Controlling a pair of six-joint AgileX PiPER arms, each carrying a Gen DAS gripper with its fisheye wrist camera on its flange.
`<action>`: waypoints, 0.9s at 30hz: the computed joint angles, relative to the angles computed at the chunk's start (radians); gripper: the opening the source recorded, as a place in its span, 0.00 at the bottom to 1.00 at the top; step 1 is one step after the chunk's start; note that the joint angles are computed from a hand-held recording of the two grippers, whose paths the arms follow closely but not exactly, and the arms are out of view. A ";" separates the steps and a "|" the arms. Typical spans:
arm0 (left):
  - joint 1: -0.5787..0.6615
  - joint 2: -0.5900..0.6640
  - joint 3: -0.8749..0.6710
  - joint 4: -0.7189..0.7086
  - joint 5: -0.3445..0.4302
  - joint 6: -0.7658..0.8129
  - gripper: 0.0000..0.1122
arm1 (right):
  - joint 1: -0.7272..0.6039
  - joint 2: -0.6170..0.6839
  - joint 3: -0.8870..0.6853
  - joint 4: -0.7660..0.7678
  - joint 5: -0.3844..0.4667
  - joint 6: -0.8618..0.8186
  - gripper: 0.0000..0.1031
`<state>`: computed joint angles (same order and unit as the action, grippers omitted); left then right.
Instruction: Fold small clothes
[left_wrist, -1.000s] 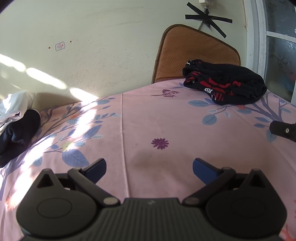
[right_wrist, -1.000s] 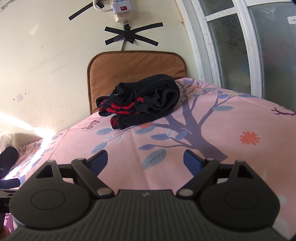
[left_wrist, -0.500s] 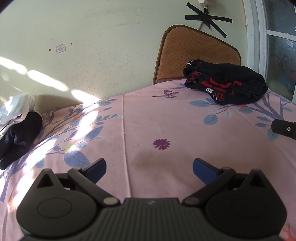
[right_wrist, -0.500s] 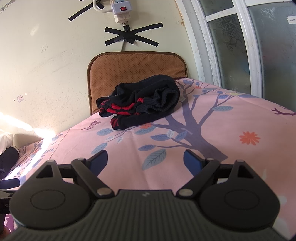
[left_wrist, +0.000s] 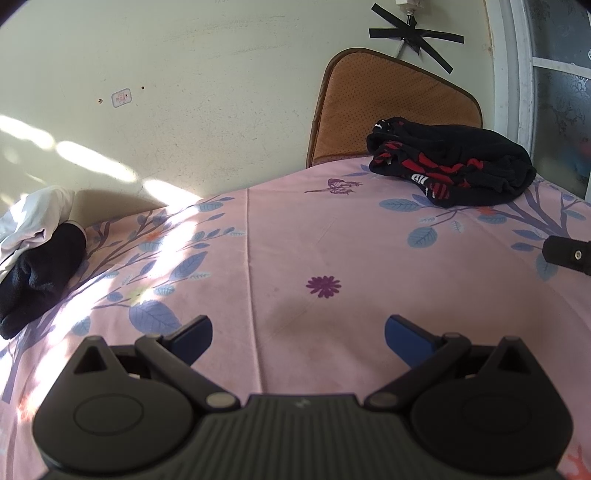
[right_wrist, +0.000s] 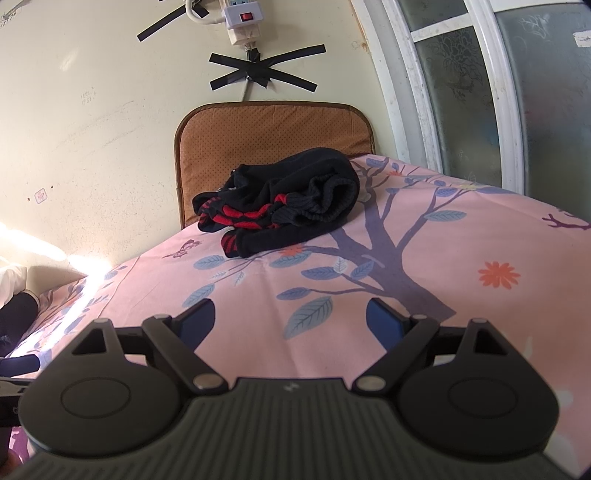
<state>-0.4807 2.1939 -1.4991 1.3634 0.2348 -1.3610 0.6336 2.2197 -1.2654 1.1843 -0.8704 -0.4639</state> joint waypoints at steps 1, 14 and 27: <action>0.001 0.000 0.000 0.002 0.000 0.000 0.92 | 0.000 0.000 -0.002 0.002 0.002 -0.002 0.88; -0.001 0.003 -0.001 0.012 0.003 -0.007 0.92 | -0.001 0.002 0.001 -0.005 -0.001 0.007 0.88; -0.003 0.004 -0.003 0.009 0.007 -0.004 0.92 | -0.001 0.003 0.000 -0.008 -0.003 0.011 0.88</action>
